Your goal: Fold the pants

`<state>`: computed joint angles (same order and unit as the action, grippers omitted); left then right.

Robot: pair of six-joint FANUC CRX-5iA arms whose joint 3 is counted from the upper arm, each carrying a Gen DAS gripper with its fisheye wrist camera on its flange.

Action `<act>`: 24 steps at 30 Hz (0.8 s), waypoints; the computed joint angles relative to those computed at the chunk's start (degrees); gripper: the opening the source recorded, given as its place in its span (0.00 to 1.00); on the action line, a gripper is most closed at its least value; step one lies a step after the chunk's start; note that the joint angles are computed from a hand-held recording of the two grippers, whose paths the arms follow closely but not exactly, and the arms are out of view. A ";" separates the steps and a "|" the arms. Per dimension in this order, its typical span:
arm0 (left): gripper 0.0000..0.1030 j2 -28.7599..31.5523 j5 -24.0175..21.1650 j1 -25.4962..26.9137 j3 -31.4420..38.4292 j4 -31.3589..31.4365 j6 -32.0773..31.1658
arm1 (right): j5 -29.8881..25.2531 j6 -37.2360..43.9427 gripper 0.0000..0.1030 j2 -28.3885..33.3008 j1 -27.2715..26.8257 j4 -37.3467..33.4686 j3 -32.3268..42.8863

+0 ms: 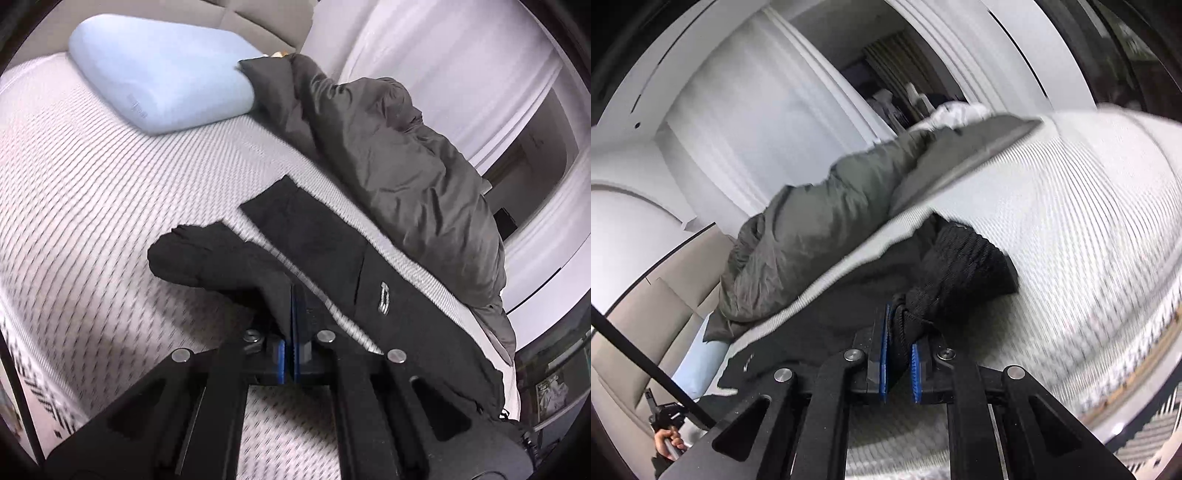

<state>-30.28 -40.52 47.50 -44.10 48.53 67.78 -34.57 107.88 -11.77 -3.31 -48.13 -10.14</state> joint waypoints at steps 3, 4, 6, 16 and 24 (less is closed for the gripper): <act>0.00 4.85 2.43 -2.92 4.95 -1.54 3.07 | 2.29 -2.48 0.09 3.00 2.67 3.41 4.04; 0.00 7.48 3.68 -4.33 7.51 -2.41 4.38 | 3.10 -4.97 0.09 4.46 4.24 5.97 5.75; 0.00 11.71 4.92 -6.36 11.96 -4.75 7.33 | 4.77 -9.47 0.09 8.04 6.75 11.00 9.56; 0.02 43.16 -0.70 -15.41 46.32 -26.08 31.68 | 4.71 -36.86 0.09 34.56 15.06 41.53 35.14; 0.87 43.71 -2.34 -15.04 45.62 -24.11 30.14 | -6.70 -44.16 0.76 46.04 16.30 49.75 47.89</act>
